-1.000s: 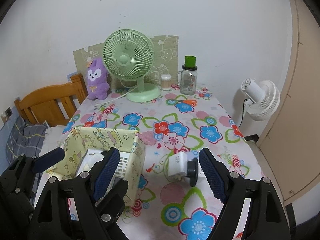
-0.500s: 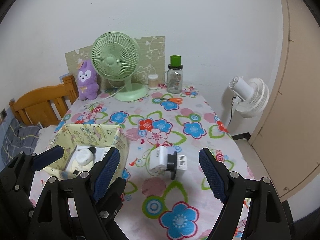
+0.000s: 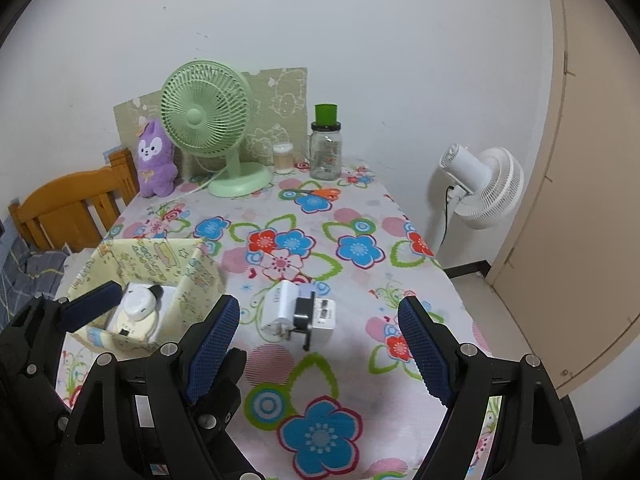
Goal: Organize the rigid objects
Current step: 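Withdraw both tools from the box toward the white chargers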
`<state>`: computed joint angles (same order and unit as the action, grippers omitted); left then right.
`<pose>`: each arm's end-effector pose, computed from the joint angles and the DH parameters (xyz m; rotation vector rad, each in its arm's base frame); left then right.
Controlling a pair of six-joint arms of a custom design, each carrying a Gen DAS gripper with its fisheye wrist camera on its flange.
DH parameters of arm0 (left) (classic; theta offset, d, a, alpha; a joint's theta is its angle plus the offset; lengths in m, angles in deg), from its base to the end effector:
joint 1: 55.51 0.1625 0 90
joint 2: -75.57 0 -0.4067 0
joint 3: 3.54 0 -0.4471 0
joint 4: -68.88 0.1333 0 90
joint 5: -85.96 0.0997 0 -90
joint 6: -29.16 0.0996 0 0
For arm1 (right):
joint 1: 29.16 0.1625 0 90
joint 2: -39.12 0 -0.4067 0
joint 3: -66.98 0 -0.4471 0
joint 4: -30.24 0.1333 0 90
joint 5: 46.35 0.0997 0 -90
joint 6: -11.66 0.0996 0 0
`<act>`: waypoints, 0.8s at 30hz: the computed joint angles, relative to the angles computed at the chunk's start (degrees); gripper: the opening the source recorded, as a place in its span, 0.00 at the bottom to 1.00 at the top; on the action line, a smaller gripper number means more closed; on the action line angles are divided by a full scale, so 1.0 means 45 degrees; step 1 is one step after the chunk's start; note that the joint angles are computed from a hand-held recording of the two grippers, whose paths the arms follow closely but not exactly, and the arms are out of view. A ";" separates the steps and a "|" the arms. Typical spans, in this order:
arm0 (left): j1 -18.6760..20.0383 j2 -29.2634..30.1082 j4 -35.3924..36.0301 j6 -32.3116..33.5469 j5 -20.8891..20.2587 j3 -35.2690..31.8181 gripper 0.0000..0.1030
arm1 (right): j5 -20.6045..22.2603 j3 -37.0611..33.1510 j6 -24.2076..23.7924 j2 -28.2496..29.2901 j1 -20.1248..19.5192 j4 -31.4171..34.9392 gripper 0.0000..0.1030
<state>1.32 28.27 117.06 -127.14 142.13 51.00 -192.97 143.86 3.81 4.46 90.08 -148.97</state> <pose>-0.2164 -0.6760 0.2803 0.9756 2.2952 -0.8325 0.4217 -0.6506 0.1289 0.1997 -2.1261 1.0960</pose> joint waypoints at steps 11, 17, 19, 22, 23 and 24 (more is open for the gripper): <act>0.0097 0.0666 -0.0018 -0.0671 0.0385 -0.0080 0.98 | 0.0211 0.0698 -0.0596 -0.0371 -0.0470 -0.0414 0.81; 0.0174 0.1127 0.0105 -0.0984 0.0352 -0.0234 0.96 | 0.0519 0.1040 -0.0764 -0.0462 -0.0786 -0.0642 0.80; 0.0218 0.1328 0.0192 -0.1091 0.0369 -0.0322 0.96 | 0.0725 0.1179 -0.0586 -0.0544 -0.0945 -0.0463 0.79; 0.0276 0.1611 0.0289 -0.1282 0.0322 -0.0447 0.95 | 0.0899 0.1319 -0.0405 -0.0613 -0.1159 -0.0286 0.79; 0.0296 0.1718 0.0334 -0.1324 0.0299 -0.0508 0.94 | 0.0957 0.1373 -0.0370 -0.0633 -0.1230 -0.0263 0.79; 0.0312 0.1777 0.0360 -0.1346 0.0293 -0.0541 0.94 | 0.1007 0.1420 -0.0326 -0.0653 -0.1290 -0.0224 0.79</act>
